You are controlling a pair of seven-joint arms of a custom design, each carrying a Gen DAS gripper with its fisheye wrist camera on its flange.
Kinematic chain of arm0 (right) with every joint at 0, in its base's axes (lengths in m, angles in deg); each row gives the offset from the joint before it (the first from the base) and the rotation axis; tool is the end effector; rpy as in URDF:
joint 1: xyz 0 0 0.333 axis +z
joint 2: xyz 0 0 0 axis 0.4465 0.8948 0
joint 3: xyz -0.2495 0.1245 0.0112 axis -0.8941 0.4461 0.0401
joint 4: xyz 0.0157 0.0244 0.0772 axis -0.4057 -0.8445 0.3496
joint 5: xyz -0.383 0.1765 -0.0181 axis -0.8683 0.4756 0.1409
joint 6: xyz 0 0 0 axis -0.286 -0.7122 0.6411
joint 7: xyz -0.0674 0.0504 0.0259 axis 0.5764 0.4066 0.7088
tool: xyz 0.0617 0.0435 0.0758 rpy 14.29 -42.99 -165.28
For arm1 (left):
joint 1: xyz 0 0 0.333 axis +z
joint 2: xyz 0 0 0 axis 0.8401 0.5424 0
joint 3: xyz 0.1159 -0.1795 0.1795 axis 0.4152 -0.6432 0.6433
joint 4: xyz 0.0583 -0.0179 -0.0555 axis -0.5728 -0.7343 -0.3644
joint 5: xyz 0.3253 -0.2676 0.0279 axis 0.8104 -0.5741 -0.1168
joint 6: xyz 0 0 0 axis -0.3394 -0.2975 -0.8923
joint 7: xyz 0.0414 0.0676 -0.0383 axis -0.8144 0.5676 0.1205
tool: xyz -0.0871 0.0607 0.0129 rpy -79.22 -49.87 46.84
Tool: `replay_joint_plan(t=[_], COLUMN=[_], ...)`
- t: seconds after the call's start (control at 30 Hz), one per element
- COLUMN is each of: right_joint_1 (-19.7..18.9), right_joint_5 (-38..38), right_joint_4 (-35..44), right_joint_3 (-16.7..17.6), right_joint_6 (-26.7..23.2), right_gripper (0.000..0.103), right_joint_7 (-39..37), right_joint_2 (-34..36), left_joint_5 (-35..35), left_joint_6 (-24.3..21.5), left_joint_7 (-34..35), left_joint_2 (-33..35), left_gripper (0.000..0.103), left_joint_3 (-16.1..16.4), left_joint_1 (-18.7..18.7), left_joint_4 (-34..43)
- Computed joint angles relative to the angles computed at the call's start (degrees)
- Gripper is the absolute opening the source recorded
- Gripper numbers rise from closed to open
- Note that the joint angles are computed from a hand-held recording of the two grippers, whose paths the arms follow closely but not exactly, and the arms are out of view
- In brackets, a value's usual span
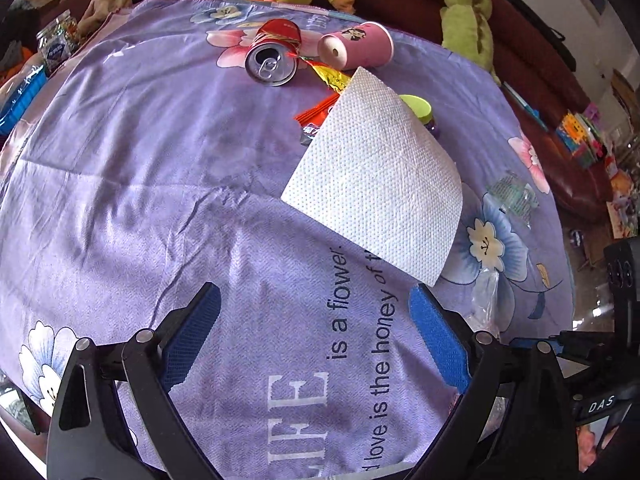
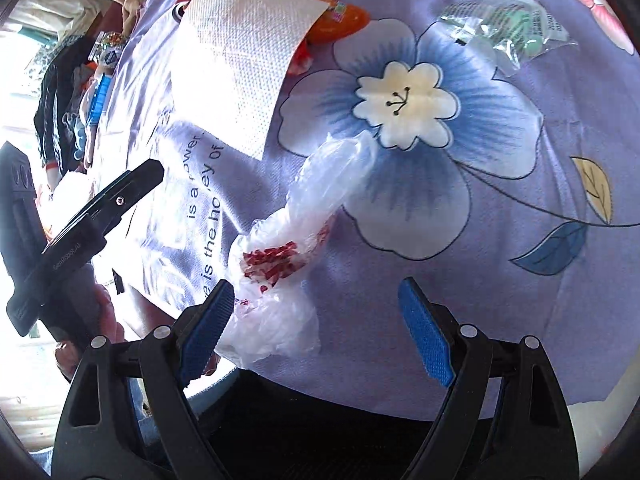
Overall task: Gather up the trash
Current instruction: 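Grasp the clear plastic bag with the right tool while the left tool grasps the white tissue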
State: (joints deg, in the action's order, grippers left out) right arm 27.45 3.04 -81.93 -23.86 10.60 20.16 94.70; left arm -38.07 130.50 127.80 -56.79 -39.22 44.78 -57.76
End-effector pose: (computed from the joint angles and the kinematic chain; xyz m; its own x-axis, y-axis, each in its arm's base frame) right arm 0.6129 0.0177 0.5371 0.2593 -0.8820 -0.3935 -0.9616 -0.2736 -0.0203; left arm 0.5502 -0.2380 0.5619 0.1746 -0.9607 0.2158 -0.8686 -0.2535 -0.4257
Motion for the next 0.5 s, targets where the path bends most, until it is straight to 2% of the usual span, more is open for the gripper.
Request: replay_joint_plan(t=[0.13, 0.17, 0.2, 0.27, 0.33, 0.5], right_joint_1=[1.3, 1.6, 1.8, 2.0, 2.0, 0.8], right_joint_5=[-1.0, -1.1, -1.1, -1.0, -1.5, -1.2], right_joint_4=[-3.0, -3.8, -4.0, -3.5, -4.0, -0.4], right_joint_3=[0.9, 1.0, 1.1, 1.1, 0.9, -0.1], right_joint_6=[2.6, 3.5, 3.8, 3.6, 5.7, 8.8], right_gripper=[0.079, 0.072, 0.052, 0.034, 0.029, 0.029], right_joint_7=[-1.3, -2.0, -2.8, -3.1, -3.3, -0.7], right_joint_2=[-2.0, -2.6, -2.7, -2.1, -2.6, -0.3], left_joint_5=[-1.3, -1.5, -1.7, -2.1, -3.0, -2.1], left_joint_6=[0.9, 1.0, 1.2, 1.9, 2.4, 2.7], left_joint_7=[0.5, 0.6, 0.6, 0.6, 1.0, 1.4], left_joint_2=[-1.6, -1.5, -1.5, -1.3, -0.5, 4.3], left_gripper=[0.095, 0.095, 0.095, 0.095, 0.095, 0.095], left_joint_3=[0.6, 0.7, 0.8, 0.9, 1.0, 0.0], left_joint_1=[0.2, 0.2, 0.3, 0.4, 0.4, 0.3], left_joint_4=[-2.3, -2.3, -2.4, -2.5, -1.7, 3.4])
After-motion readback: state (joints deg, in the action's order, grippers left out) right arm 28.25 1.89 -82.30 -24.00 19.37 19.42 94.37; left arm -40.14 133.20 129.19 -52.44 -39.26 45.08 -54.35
